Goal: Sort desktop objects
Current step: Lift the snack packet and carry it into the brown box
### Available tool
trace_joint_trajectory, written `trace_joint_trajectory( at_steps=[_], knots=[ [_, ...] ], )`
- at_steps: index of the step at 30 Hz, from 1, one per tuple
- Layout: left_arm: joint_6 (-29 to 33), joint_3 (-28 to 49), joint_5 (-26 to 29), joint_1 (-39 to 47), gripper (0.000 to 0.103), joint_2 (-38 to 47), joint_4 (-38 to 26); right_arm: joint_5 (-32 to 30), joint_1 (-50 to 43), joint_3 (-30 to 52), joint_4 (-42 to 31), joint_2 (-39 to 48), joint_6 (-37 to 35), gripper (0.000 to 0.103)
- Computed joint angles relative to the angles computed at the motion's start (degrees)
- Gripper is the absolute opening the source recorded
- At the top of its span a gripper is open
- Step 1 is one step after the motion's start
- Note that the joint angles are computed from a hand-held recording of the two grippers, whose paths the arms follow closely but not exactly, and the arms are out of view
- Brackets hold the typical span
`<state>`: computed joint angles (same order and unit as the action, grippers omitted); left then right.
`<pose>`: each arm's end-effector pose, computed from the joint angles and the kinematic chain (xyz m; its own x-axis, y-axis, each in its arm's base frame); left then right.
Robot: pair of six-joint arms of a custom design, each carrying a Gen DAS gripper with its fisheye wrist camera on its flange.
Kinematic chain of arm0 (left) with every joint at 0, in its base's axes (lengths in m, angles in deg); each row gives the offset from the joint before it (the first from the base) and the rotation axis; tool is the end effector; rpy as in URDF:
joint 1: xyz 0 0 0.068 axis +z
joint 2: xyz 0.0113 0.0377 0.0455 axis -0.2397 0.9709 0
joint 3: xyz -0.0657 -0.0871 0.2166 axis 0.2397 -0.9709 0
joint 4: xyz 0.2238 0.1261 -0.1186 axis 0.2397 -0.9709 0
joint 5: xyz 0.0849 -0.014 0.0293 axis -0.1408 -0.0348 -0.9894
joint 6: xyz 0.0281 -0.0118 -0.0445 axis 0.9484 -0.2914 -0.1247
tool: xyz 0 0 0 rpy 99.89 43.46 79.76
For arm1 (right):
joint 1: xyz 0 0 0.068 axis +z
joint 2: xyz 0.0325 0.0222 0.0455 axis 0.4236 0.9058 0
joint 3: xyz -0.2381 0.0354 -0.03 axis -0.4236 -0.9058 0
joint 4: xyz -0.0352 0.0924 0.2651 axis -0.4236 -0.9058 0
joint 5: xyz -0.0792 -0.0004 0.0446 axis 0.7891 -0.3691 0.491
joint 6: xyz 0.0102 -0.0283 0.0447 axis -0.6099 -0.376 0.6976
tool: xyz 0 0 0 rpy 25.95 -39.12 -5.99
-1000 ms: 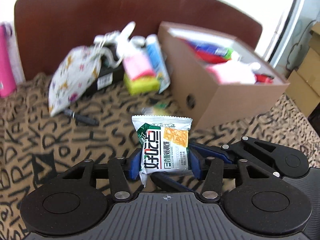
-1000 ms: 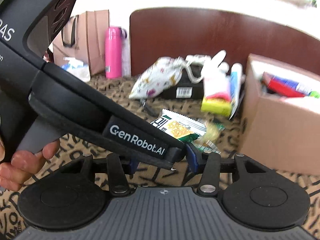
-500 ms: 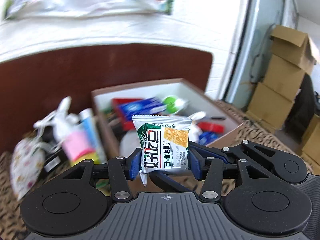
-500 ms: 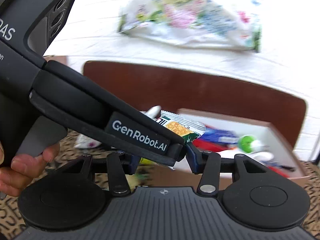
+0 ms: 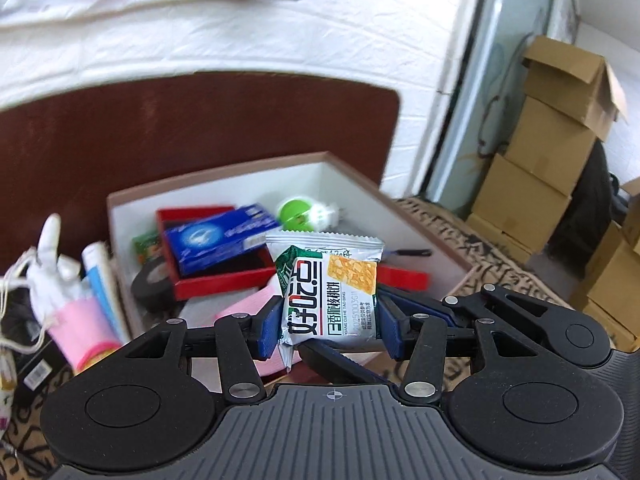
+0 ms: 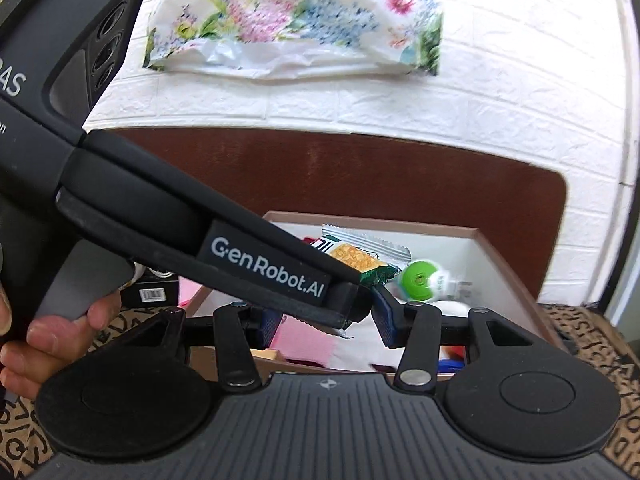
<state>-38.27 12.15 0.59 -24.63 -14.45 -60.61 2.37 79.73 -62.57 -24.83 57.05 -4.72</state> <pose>0.2279 -0.0622 0.2365 -0.5344 0.2842 -0.7960 0.6634 0.7246 -0.1867 0.1497 0.1722 0.1785 -0.3094 -0.1181 -0.9436 -0.2348 0.9710 -0.0445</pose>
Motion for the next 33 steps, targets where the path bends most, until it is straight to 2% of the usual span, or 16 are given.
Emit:
trace_joint_trajectory(
  at_steps=[8,10,11,12,13,14,23,25,33],
  knots=[
    [2.2,1.5,0.6,4.9,0.064,6.0,0.9,-6.4,-2.9,3.4,7.2,10.9,0.4,0.054],
    [1.7,1.8,0.2,5.3,0.067,6.8,1.6,-8.3,-4.2,4.2,8.5,12.6,0.0,0.055],
    [1.3,1.8,0.3,5.6,0.075,7.2,2.1,-9.5,-5.0,4.7,9.2,13.5,-0.2,0.057],
    [0.8,1.7,0.5,6.0,0.082,7.5,2.4,-10.6,-5.6,4.9,9.6,14.0,-0.4,0.063],
    [0.0,1.4,0.7,6.4,0.096,7.3,2.8,-11.7,-6.0,5.1,9.7,14.4,-1.1,0.071],
    [-0.8,0.5,1.0,6.8,0.103,6.5,3.5,-11.9,-5.9,5.1,9.7,14.6,-1.5,0.071],
    [1.8,-5.0,2.0,7.9,0.103,-1.2,2.6,-7.9,-3.6,3.9,8.2,14.1,1.8,0.091],
    [1.9,-5.6,2.3,8.0,0.103,-2.1,2.2,-5.5,-2.5,4.1,7.7,14.1,2.0,0.097],
    [0.3,-6.6,2.0,8.7,0.103,-5.5,0.2,-1.5,-0.2,3.5,5.3,12.4,4.0,0.103]
  ],
)
